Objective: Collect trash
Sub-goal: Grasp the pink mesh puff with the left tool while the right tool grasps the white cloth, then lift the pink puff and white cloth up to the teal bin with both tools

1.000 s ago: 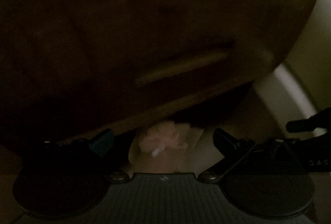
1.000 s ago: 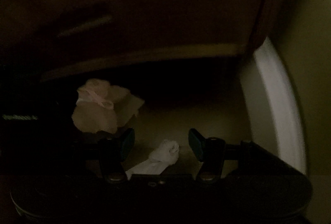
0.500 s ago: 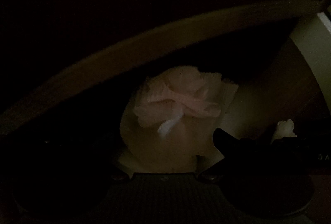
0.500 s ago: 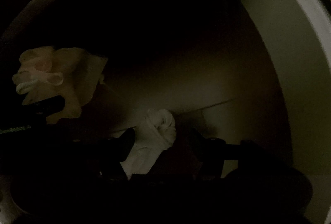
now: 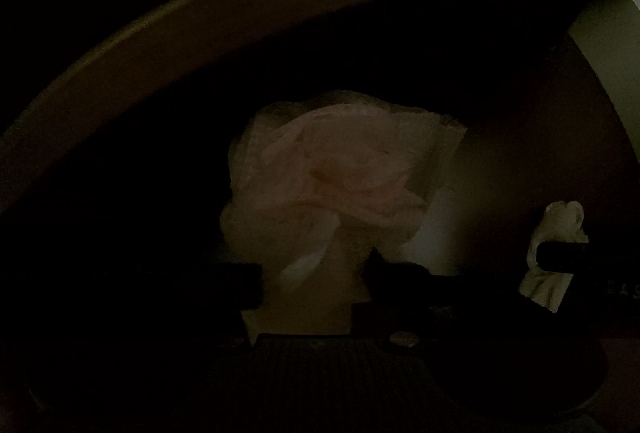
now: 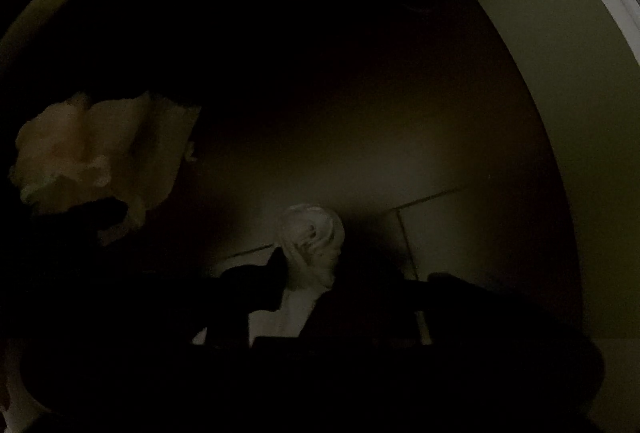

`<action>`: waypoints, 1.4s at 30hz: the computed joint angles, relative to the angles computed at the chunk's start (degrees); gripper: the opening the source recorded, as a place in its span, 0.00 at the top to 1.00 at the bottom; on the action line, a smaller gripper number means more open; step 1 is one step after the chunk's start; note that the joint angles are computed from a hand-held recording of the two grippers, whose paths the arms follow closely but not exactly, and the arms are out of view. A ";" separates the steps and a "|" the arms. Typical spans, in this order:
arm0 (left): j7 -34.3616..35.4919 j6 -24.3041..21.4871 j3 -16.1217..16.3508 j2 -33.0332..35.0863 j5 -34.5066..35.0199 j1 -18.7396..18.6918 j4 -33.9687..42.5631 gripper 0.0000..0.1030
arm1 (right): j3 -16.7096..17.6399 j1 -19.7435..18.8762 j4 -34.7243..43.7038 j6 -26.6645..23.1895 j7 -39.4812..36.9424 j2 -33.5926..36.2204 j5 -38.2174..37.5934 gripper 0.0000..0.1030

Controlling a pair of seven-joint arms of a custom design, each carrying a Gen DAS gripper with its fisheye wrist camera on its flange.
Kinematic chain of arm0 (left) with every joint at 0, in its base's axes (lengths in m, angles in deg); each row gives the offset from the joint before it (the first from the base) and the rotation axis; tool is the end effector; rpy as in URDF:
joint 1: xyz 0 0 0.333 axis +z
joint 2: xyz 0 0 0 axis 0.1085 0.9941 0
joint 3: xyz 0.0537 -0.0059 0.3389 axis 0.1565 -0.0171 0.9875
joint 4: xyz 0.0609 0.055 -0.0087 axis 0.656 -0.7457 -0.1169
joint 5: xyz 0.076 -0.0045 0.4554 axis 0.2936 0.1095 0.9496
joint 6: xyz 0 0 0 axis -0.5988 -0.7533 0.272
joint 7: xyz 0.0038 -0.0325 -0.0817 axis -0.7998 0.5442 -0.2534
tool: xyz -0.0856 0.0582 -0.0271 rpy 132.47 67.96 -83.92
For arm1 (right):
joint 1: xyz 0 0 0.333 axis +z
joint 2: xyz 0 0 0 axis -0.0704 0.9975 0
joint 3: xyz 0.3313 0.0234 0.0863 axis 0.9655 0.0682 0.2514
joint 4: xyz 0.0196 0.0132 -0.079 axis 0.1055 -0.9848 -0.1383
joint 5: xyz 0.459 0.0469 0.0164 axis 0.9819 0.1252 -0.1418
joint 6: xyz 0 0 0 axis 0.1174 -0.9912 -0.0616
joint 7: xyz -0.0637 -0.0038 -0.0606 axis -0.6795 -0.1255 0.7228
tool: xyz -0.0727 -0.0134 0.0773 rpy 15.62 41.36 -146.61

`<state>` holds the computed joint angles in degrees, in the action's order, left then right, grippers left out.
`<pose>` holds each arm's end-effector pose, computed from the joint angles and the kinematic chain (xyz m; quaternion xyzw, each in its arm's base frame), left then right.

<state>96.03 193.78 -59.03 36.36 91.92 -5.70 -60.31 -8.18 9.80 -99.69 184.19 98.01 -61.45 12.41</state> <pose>0.8038 -0.2875 0.3062 -0.4933 0.8630 -0.0832 0.0707 0.6208 0.1514 0.2812 -0.5533 0.8279 0.0082 0.0917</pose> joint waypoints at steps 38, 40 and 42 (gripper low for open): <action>7.62 -5.04 -2.67 -25.00 -9.76 2.80 2.02 0.84 | 6.22 -8.48 3.34 1.09 -17.90 -38.33 -14.39 0.82; 9.11 -5.72 -2.78 -24.95 -11.53 3.38 5.06 0.84 | 6.61 -9.24 5.82 3.38 -19.02 -37.71 -15.14 0.82; 9.64 -6.02 -2.56 -24.60 -12.30 3.57 8.68 0.84 | 6.42 -9.49 8.77 5.49 -20.74 -37.04 -15.07 0.82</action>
